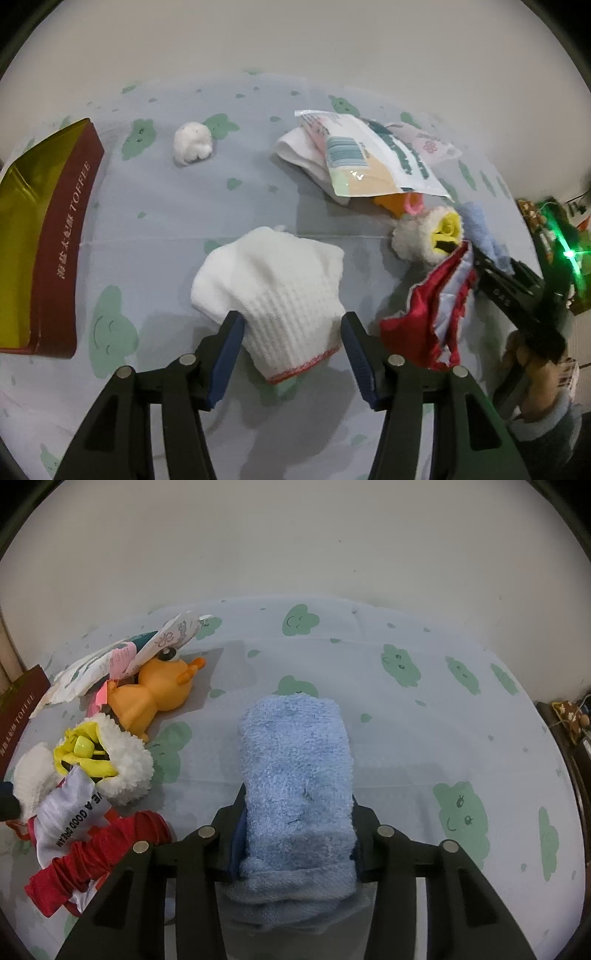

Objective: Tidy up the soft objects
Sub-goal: 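Grasp the white knit glove with the left tool while the right tool grasps the blue towel, then carry the white glove into the tin box and open the left tool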

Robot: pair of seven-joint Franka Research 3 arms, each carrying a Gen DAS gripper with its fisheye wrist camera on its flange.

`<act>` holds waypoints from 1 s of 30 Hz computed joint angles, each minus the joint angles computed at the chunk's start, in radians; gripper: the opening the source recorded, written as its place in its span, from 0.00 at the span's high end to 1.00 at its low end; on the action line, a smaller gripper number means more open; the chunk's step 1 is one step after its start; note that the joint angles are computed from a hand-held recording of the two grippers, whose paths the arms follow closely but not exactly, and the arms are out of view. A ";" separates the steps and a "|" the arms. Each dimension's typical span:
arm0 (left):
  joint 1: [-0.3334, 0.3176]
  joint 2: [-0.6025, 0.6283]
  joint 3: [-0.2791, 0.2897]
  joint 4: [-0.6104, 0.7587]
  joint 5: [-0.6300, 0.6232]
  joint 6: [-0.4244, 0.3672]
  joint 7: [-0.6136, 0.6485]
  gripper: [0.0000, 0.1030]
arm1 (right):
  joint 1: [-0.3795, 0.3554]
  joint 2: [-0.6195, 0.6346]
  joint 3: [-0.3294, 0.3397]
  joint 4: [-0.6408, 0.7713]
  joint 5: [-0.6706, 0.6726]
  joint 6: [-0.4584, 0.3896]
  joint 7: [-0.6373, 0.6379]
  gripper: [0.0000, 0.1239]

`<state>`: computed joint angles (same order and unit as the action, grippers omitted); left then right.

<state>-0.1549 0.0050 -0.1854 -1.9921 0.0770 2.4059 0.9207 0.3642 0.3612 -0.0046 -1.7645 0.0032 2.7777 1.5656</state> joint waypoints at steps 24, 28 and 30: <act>-0.033 0.130 0.002 0.134 0.266 -0.120 -0.102 0.55 | 0.000 0.003 -0.002 0.002 0.005 0.000 -0.007 0.65; -0.026 0.113 0.003 0.118 0.264 -0.102 -0.079 0.72 | 0.000 0.003 -0.001 0.002 0.003 -0.001 -0.007 0.65; -0.026 0.107 0.002 0.114 0.268 -0.100 -0.079 0.75 | 0.000 0.003 -0.002 0.002 0.001 -0.001 -0.005 0.65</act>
<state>-0.1812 0.1120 -0.1834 -1.8784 0.3446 2.3063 0.8414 0.3647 0.3641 -0.0069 -1.7620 0.0042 2.7768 1.5603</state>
